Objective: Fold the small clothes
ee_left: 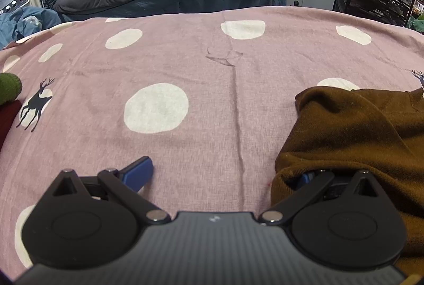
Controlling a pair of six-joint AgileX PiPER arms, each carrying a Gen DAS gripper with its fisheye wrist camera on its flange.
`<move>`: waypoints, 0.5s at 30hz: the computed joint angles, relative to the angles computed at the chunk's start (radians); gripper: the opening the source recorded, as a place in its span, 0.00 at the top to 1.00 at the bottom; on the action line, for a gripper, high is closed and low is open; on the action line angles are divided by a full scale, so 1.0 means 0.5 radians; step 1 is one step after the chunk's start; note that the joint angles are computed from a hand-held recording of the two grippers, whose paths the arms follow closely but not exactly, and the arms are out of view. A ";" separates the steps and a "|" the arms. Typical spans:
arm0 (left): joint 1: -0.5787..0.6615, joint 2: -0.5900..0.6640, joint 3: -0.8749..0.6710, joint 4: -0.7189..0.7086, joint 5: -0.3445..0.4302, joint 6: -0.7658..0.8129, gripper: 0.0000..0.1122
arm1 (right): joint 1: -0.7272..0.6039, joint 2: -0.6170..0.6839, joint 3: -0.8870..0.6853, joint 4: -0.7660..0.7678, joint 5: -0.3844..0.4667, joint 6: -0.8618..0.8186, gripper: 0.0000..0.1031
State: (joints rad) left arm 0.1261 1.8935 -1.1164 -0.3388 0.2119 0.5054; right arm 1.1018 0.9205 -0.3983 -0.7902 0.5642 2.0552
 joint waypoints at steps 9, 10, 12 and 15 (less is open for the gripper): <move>0.161 -0.051 -0.103 -0.433 0.368 0.559 0.08 | 0.125 0.021 -0.247 -0.042 0.376 -0.303 0.53; 0.194 -0.089 -0.085 -0.521 0.410 0.676 0.08 | 0.080 0.016 -0.270 -0.057 0.365 -0.389 0.39; 0.256 -0.174 -0.024 -0.686 0.472 0.945 0.08 | -0.122 0.059 -0.318 0.011 0.254 -0.679 0.31; 0.292 -0.256 0.026 -0.682 0.480 1.081 0.08 | -0.491 0.220 -0.382 0.129 0.002 -1.062 0.32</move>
State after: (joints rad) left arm 0.2723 1.7654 -1.1035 -0.6798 0.4519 1.0461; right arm 0.8564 1.0307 -0.5893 -0.7258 0.5652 1.5242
